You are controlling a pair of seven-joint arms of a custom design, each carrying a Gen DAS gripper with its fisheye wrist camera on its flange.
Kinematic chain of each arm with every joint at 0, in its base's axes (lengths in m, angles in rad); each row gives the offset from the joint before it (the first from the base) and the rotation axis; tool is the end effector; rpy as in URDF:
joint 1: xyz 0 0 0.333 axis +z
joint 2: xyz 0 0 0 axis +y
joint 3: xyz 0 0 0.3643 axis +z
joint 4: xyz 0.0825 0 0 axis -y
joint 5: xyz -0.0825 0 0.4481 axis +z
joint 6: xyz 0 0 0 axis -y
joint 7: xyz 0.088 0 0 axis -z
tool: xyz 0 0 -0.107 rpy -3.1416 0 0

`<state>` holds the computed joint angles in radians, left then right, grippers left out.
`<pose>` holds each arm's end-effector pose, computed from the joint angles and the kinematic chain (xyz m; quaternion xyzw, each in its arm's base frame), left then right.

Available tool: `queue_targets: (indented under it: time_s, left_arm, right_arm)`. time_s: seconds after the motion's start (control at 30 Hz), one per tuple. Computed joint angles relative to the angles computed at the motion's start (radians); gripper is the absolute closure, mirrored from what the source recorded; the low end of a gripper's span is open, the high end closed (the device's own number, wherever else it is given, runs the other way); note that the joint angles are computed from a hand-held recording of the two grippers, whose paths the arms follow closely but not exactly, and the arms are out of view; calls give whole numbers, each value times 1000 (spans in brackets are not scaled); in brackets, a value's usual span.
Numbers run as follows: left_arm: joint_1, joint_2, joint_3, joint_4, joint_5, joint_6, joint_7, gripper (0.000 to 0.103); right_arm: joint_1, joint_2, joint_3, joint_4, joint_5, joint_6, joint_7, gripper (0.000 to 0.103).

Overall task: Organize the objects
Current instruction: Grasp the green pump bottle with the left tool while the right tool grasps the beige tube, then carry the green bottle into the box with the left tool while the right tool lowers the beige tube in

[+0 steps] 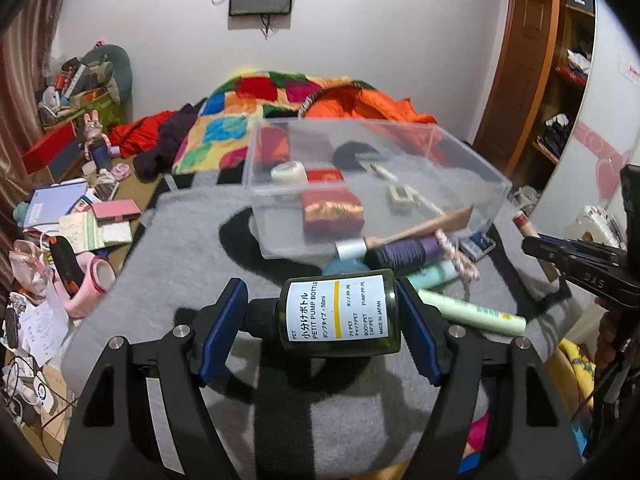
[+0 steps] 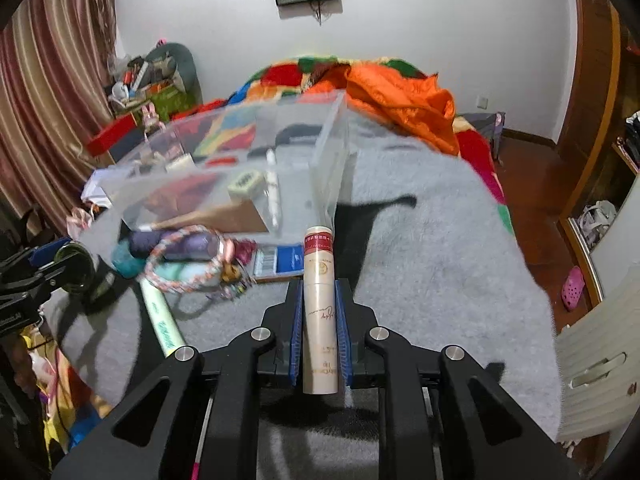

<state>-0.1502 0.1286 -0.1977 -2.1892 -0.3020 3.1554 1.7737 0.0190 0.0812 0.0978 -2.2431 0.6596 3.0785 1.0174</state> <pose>0.6201 -0.1928 0.4315 -0.5659 0.7167 -0.3498 0.2092 0.6224 0.0222 0.4127 -0.6632 0.6477 -0.2170 0.3060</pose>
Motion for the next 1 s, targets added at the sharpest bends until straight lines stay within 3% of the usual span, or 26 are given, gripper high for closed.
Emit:
queue_targets:
  time_s: [0.07,0.2,0.27,0.43,0.53,0.63,0.7,0.83,1.0]
  left_arm:
    - [13,-3,-15,4,-18,17,12,30]
    - [15,-4,-17,15,-24,56,12,30]
    - [41,-2,-47,25,-40,72,28,30]
    - [48,9,-58,57,-35,109,35,30]
    - [89,24,-101,83,-26,121,35,30]
    - [129,45,-144,120,-14,119,35,30]
    - [100,58,-115,143,-5,114,31,30]
    - [-47,90,39,200,23,96,9,30]
    - [-151,146,157,284,78,40,-39,30]
  right_arm:
    - [-4,-13,11,1,40,15,-35,89]
    - [2,-31,33,33,258,38,-237,89]
    - [18,-30,31,57,350,48,-325,89]
    - [41,-7,27,126,487,51,-465,89]
    - [42,21,38,176,560,66,-537,89]
    - [38,53,43,220,552,53,-521,89]
    - [38,76,40,243,497,48,-462,89]
    - [32,117,40,283,368,47,-331,89]
    - [50,168,11,336,196,43,-159,89]
